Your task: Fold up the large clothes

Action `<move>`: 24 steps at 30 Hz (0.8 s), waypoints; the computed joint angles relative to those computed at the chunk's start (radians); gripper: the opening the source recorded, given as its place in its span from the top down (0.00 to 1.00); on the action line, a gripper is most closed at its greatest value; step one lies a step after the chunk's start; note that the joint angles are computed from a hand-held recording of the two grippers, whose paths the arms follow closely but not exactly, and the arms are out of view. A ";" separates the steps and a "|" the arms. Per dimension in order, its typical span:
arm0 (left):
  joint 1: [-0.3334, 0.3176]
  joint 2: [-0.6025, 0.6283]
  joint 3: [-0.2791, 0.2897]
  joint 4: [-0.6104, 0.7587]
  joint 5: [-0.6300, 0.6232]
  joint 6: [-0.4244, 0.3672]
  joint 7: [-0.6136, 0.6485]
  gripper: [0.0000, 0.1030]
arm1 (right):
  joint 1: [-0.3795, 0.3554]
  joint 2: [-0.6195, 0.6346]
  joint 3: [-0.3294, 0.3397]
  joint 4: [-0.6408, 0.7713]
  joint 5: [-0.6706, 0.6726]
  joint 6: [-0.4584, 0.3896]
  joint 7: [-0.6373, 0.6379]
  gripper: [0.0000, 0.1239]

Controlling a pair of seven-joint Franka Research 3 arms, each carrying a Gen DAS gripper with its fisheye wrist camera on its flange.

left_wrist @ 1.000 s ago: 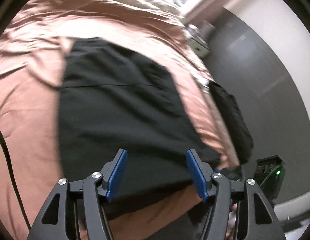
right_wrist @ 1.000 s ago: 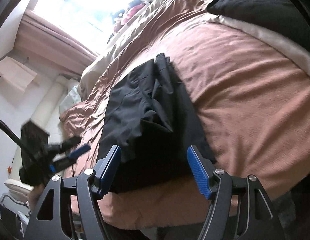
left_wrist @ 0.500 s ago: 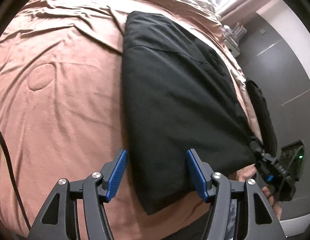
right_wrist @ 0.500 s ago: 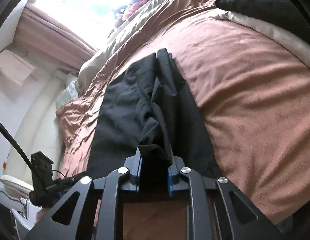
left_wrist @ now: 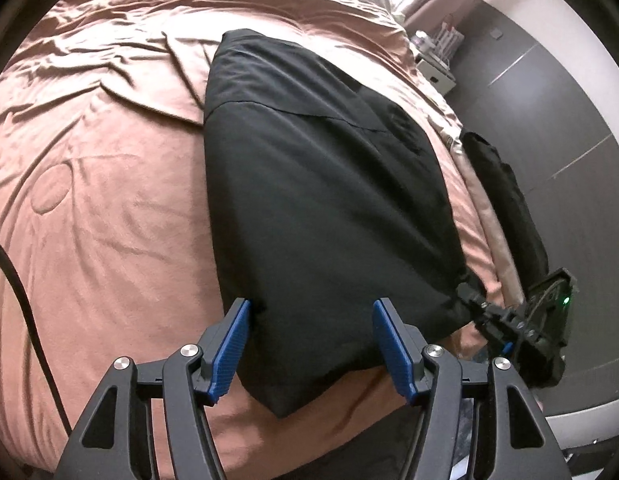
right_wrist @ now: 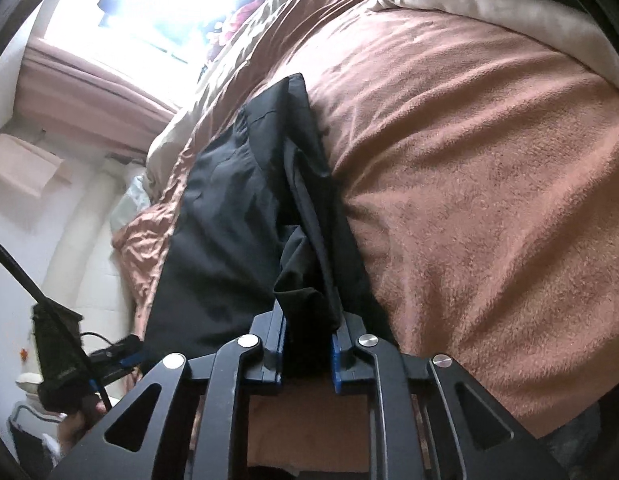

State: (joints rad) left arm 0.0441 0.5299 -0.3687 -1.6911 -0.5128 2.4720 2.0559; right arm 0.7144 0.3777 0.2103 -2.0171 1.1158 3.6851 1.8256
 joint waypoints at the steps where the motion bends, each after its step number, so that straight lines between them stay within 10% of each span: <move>1: 0.003 0.003 0.000 0.002 -0.001 -0.004 0.002 0.38 | -0.028 -0.009 0.019 -0.033 -0.080 0.011 0.072 0.83; 6: 0.040 0.076 -0.015 0.091 -0.054 -0.041 0.001 0.38 | -0.012 -0.056 -0.011 -0.084 -0.111 0.031 0.055 0.36; 12: 0.029 0.150 -0.003 0.199 -0.032 -0.048 -0.035 0.38 | -0.152 -0.101 0.018 -0.154 -0.356 -0.059 0.217 0.36; 19: 0.025 0.260 -0.014 0.352 0.017 -0.078 -0.086 0.38 | -0.654 0.026 0.297 -0.083 -1.138 -0.167 0.675 0.36; 24: -0.003 0.349 -0.003 0.487 0.072 -0.123 -0.128 0.38 | -0.817 0.152 0.423 0.048 -1.308 -0.251 0.710 0.36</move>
